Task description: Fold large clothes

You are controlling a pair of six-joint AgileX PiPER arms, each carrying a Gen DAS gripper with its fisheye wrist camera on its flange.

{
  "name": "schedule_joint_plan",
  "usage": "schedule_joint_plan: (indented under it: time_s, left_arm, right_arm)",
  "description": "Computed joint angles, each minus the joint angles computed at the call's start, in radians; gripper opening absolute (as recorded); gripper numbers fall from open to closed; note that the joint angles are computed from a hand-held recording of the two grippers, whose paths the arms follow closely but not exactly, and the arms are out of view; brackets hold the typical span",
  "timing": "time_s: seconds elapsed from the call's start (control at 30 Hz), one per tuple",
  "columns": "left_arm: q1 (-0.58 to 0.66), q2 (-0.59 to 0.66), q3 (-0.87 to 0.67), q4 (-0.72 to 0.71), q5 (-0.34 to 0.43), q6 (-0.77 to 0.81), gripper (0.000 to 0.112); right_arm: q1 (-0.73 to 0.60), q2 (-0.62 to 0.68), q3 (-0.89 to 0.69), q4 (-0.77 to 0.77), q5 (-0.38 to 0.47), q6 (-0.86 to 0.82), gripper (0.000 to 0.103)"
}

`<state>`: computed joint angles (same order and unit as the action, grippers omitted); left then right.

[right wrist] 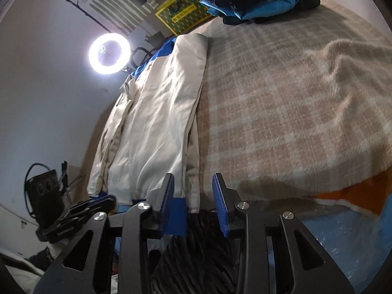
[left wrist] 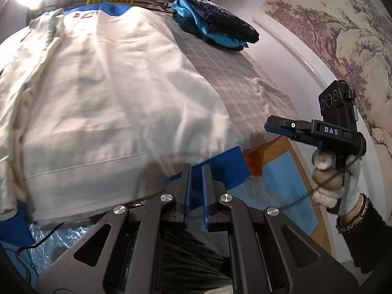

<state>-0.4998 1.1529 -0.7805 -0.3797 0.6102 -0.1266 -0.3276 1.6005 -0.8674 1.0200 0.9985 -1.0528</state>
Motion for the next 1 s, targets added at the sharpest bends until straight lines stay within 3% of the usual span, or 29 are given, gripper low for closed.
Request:
schedule_joint_plan:
  time_s: [0.17,0.27,0.37,0.6,0.7,0.8,0.87,0.93,1.0]
  left_arm:
    - [-0.073,0.111,-0.028,0.090,-0.080,-0.073,0.004]
    - [-0.073,0.188,-0.031,0.080,-0.109,-0.066,0.004]
    - [-0.042,0.188,-0.007,-0.027,-0.127,0.036,0.004]
    - [0.162,0.115,-0.105,-0.220,0.078,0.261,0.005]
    - [0.302,0.154,-0.226,-0.277,0.173,0.361,0.018]
    - [0.429,0.274,-0.414,-0.290,0.271,0.415,0.023]
    - [0.490,0.382,-0.575,-0.281,0.326,0.417,0.023]
    - [0.540,0.500,-0.749,-0.280,0.398,0.410,0.024]
    - [0.587,0.646,-0.949,-0.296,0.442,0.388,0.034]
  right_arm:
    - [0.044,0.055,0.008,0.020,-0.026,-0.013,0.033]
    - [0.095,0.094,0.002,0.027,-0.058,-0.004,0.033]
    - [0.136,0.094,-0.011,0.014,-0.088,0.016,0.033]
    - [0.158,0.063,-0.200,-0.018,-0.058,0.095,0.033]
    - [0.192,0.117,-0.359,-0.054,-0.067,0.168,0.033]
    - [0.241,0.190,-0.528,-0.125,-0.078,0.245,0.034]
    - [0.279,0.261,-0.669,-0.197,-0.079,0.314,0.046]
    - [0.309,0.352,-0.830,-0.257,-0.057,0.378,0.047]
    - [0.335,0.470,-1.030,-0.302,-0.008,0.454,0.048]
